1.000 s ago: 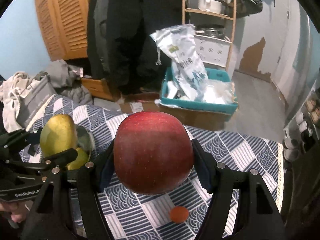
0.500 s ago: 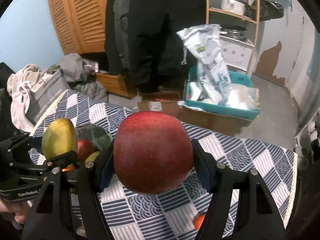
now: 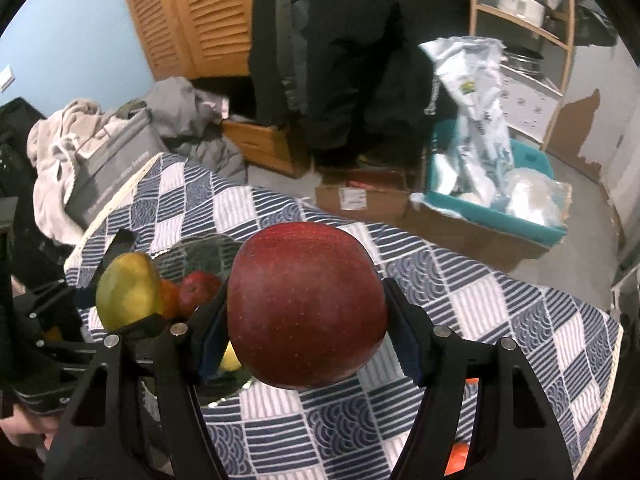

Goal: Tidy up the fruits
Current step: 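Carry the red apple with the right tool while the left tool carries the yellow pear to the bowl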

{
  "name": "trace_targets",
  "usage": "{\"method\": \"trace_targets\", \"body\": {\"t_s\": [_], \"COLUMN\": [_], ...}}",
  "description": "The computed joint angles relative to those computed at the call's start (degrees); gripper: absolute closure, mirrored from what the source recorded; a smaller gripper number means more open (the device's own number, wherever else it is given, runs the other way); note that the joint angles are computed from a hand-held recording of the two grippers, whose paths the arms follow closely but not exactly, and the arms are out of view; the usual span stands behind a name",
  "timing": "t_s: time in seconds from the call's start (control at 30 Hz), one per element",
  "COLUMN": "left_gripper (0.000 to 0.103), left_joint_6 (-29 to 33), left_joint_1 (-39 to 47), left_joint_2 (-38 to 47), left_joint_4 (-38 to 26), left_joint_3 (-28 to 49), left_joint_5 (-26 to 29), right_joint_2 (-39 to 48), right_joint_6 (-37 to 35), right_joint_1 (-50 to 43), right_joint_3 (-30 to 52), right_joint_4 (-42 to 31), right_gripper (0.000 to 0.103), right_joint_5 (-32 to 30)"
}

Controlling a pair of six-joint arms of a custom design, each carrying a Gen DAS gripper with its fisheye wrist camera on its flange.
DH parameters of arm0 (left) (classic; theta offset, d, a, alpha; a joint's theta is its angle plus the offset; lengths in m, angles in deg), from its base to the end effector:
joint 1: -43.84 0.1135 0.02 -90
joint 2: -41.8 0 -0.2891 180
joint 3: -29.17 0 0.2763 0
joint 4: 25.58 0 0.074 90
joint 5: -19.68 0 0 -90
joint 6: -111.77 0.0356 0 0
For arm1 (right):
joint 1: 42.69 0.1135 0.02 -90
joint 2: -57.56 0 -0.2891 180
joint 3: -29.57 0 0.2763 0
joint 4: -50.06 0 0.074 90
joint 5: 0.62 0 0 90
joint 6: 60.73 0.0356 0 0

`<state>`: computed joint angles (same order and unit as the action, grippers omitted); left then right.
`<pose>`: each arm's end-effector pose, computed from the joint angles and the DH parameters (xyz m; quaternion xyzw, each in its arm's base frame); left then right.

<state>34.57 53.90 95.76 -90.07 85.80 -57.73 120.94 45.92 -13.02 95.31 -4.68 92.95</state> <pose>0.1759 0.0233 0.2643 0.0497 0.9632 -0.0563 0.2583 0.2039 0.1136 0.2966 -0.0973 0.9412 0.0996 0.3079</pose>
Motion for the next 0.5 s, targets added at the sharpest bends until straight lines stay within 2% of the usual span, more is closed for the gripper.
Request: {"method": "trace_targets", "body": {"t_s": [0.33, 0.5], "left_gripper": [0.035, 0.035], "left_joint_6": [5.0, 6.1], "left_joint_1": [8.3, 10.6], "left_joint_2": [6.0, 8.9], "left_joint_4": [2.6, 4.2], "left_joint_3": [-3.1, -4.1], "left_joint_5": [3.1, 2.8], "right_joint_2": [9.7, 14.6], "right_joint_6": [2.1, 2.7], "right_joint_1": [5.2, 6.6], "right_joint_3": [1.9, 3.0], "right_joint_4": [4.8, 6.6], "right_gripper": [0.033, 0.033], "right_joint_5": [-0.1, -1.0]}}
